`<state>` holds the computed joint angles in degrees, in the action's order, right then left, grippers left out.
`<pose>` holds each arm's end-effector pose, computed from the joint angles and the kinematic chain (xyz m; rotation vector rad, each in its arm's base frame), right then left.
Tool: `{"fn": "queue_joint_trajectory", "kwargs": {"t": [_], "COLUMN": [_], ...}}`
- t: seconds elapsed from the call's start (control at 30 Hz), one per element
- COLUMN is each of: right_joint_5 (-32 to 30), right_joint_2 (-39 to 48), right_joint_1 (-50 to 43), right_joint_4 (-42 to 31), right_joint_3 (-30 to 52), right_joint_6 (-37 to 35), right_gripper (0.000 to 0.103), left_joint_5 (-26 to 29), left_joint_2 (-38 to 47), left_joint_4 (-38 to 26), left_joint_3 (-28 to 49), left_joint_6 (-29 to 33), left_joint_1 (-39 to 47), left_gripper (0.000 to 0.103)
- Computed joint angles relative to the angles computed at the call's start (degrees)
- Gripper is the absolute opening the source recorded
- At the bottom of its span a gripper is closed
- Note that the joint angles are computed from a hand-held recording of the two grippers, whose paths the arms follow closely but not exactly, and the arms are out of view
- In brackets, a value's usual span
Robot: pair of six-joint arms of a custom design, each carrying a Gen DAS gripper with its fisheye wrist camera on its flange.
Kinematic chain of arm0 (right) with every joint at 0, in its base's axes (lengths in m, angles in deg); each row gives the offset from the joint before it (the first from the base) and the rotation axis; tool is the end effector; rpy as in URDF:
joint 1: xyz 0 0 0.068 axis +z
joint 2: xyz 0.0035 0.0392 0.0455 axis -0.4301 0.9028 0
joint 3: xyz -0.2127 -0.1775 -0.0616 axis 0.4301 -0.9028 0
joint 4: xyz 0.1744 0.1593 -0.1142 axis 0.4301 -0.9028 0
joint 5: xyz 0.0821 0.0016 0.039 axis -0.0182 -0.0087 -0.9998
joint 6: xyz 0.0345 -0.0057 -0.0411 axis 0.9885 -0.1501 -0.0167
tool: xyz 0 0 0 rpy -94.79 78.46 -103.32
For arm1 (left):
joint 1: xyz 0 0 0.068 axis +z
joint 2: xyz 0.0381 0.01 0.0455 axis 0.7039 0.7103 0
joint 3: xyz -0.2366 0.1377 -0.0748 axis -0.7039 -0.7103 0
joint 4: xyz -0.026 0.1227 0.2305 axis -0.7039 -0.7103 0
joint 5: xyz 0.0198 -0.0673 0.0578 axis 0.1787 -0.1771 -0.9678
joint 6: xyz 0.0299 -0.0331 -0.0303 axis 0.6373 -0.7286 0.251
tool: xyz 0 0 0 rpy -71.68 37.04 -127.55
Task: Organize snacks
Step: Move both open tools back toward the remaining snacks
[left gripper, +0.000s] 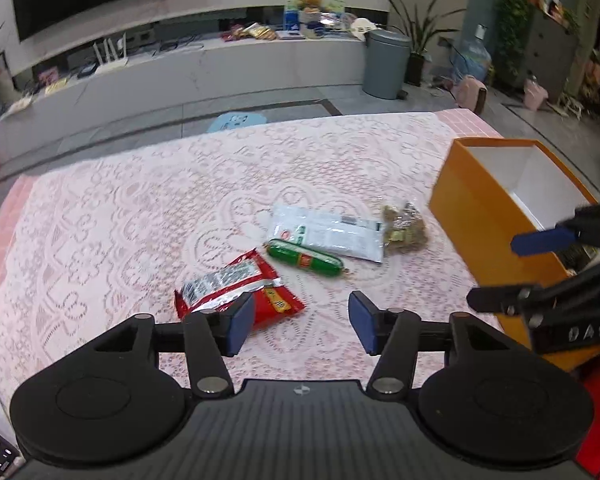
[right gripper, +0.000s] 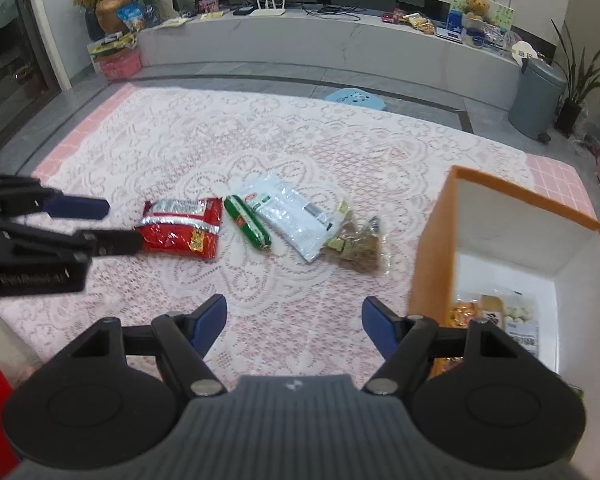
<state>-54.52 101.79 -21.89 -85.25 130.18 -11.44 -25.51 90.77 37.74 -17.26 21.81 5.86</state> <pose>0.3231 0.0328 0.3046 -0.6903 2.4243 0.3302 0.2112 -0.1533 0.3193 0.0304 2.4478 -0.0482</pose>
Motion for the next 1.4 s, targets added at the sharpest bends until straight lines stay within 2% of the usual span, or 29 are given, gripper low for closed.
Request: {"fn": "queue_joint_trajectory", "kwargs": {"t": [0.27,0.5,0.67,0.7,0.8,0.9,1.03,1.13,1.27,1.4], "right_joint_5": [1.8,4.7,5.4,5.2,4.7,3.6,3.6,2.0,2.0,1.6], "right_joint_2": [3.6,4.5,7.6,8.2,9.8,11.6,14.3,17.4,19.7,22.2], "right_joint_1": [3.3,5.0,7.0,7.4,8.9,9.9,11.2,11.9,13.1,12.9], "right_joint_4": [7.5,18.8,23.0,23.5,25.9,28.1,31.9,32.3,32.7,31.2], "right_joint_3": [-2.8,-8.5,-9.3,-9.1,-8.5,-7.1,-5.2,-2.9,-2.5,-0.9], "right_joint_6": [6.4,12.4,12.6,12.0,10.5,9.7,10.2,11.0,8.8,8.9], "right_gripper": [0.073,0.073,0.070,0.066,0.063,0.061,0.057,0.056,0.054,0.044], "left_joint_5": [5.2,8.3,8.4,8.7,9.1,9.2,10.3,10.7,14.8,14.6], "left_joint_2": [-1.8,0.0,3.3,4.0,6.1,8.0,9.8,9.8,10.1,11.1], "left_joint_4": [4.7,7.7,8.8,8.9,8.6,7.9,7.0,7.9,7.8,9.4], "left_joint_3": [-5.4,-8.1,-7.5,-6.9,-4.6,-2.8,-2.3,-3.8,-4.5,-5.0], "left_joint_6": [-0.4,3.0,6.8,8.2,14.7,21.8,29.2,33.9,41.8,47.5], "left_joint_1": [7.8,12.4,13.2,13.5,14.2,14.7,16.1,17.1,18.5,19.0], "left_gripper": [0.065,0.065,0.065,0.065,0.066,0.076,0.077,0.078,0.078,0.080]}}
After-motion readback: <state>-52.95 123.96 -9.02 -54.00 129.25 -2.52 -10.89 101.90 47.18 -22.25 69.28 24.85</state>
